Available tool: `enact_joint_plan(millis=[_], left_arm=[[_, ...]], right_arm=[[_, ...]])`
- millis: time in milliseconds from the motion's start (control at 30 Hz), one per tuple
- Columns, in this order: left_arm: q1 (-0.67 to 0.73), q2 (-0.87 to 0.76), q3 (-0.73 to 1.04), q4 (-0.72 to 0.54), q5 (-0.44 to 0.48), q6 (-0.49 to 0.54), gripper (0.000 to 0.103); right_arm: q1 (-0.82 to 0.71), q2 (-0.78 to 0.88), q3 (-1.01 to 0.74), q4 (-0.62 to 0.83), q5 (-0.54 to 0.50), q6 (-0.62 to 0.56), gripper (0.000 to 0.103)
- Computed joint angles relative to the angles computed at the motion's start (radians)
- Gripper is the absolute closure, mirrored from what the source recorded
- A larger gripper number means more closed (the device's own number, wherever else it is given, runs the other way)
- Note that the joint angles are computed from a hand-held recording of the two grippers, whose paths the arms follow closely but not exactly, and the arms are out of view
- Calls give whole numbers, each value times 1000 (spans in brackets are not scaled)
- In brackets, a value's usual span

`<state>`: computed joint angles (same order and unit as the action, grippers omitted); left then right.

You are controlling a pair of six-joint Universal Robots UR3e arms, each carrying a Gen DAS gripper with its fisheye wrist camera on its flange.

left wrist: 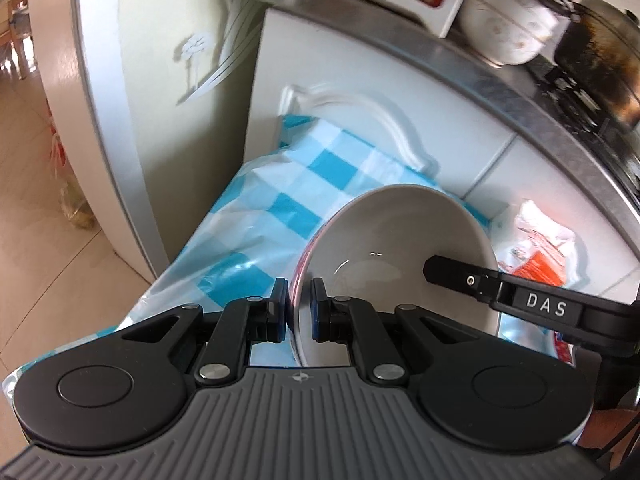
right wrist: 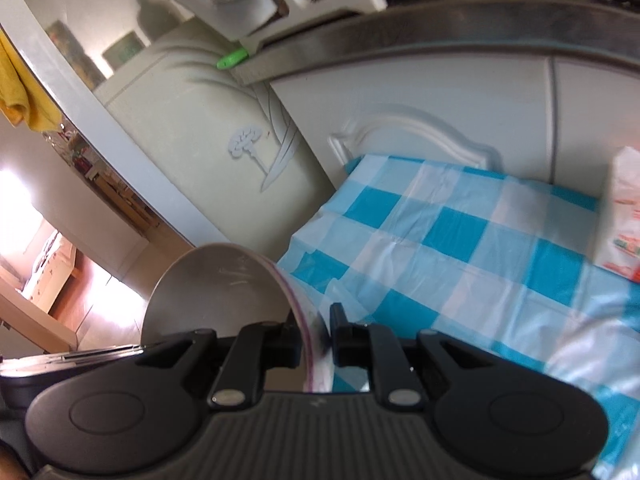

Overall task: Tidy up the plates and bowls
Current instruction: 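Lift the pink floral bowl with both grippers and carry it beside the plate stack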

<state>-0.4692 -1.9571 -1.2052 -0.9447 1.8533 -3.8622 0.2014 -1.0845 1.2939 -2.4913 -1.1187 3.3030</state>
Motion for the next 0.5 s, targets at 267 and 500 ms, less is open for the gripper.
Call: enact_joint_plan(millis=[267, 500], left_arm=[[-121, -62, 162, -100, 9, -26, 97], [-226, -175, 370, -219, -19, -38, 97]], right_arm=[[-111, -329, 372, -35, 33, -30, 91], [-283, -689, 681, 81, 96, -103, 92]])
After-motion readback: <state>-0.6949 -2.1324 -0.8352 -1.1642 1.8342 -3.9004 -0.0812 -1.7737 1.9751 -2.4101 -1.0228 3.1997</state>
